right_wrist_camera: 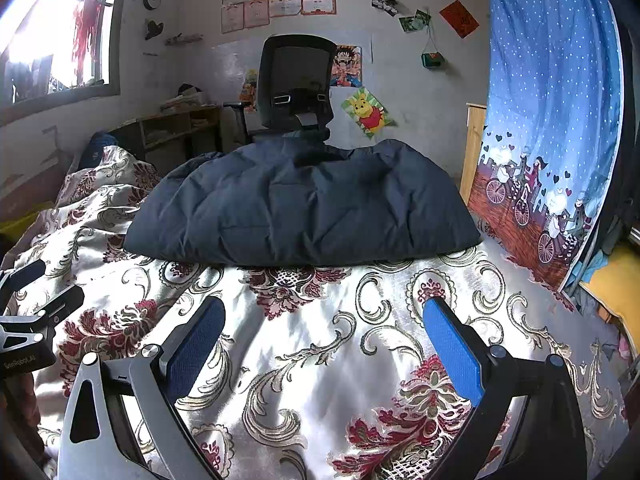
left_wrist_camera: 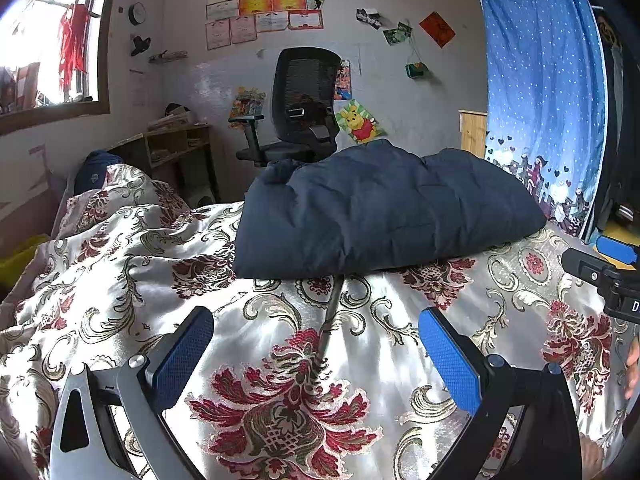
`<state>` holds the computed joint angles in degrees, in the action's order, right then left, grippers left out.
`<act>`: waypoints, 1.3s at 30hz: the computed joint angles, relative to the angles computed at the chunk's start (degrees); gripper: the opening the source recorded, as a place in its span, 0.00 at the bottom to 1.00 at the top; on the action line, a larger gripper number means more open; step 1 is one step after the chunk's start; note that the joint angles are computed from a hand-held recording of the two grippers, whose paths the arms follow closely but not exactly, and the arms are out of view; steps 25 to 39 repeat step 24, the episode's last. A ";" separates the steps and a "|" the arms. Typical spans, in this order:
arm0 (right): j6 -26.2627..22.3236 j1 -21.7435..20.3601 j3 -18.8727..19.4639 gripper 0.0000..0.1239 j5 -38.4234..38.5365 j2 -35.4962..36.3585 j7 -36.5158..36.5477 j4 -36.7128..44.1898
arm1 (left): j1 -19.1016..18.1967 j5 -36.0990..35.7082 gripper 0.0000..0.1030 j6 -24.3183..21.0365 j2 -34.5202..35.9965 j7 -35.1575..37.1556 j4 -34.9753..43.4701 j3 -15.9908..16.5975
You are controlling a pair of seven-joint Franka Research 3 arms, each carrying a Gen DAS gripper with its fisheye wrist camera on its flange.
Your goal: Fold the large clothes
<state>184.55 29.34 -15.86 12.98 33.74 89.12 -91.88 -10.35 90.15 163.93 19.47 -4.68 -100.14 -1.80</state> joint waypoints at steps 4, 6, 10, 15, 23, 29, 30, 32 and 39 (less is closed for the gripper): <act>0.01 0.66 -0.66 0.78 0.13 0.03 0.30 -0.23 | 0.47 -3.72 1.00 0.80 -0.37 4.10 -0.86 -0.04; 0.02 0.99 -0.97 0.78 0.20 0.02 0.46 -0.41 | 0.87 -4.11 1.00 2.70 -0.52 3.98 -1.20 0.22; -0.03 0.93 -0.93 0.78 0.17 0.01 0.45 -0.38 | 1.30 -4.23 1.00 4.82 -0.84 3.68 -1.80 0.76; -0.14 1.07 -1.10 0.78 0.14 -0.06 0.64 -0.50 | 1.31 -4.35 1.00 5.27 -0.97 4.80 -2.09 0.99; -0.95 2.43 -2.60 0.78 -0.40 -0.16 2.08 -0.86 | 1.53 -7.50 1.00 5.49 -0.82 8.98 -2.28 0.62; -1.00 2.67 -2.84 0.78 -0.53 -0.24 2.36 -1.03 | 1.42 -8.63 1.00 5.21 -0.59 10.00 -2.08 0.57; -1.00 2.67 -2.84 0.78 -0.53 -0.24 2.36 -1.03 | 1.42 -8.63 1.00 5.21 -0.59 10.00 -2.08 0.57; -1.00 2.67 -2.84 0.78 -0.53 -0.24 2.36 -1.03 | 1.42 -8.63 1.00 5.21 -0.59 10.00 -2.08 0.57; -1.00 2.67 -2.84 0.78 -0.53 -0.24 2.36 -1.03 | 1.42 -8.63 1.00 5.21 -0.59 10.00 -2.08 0.57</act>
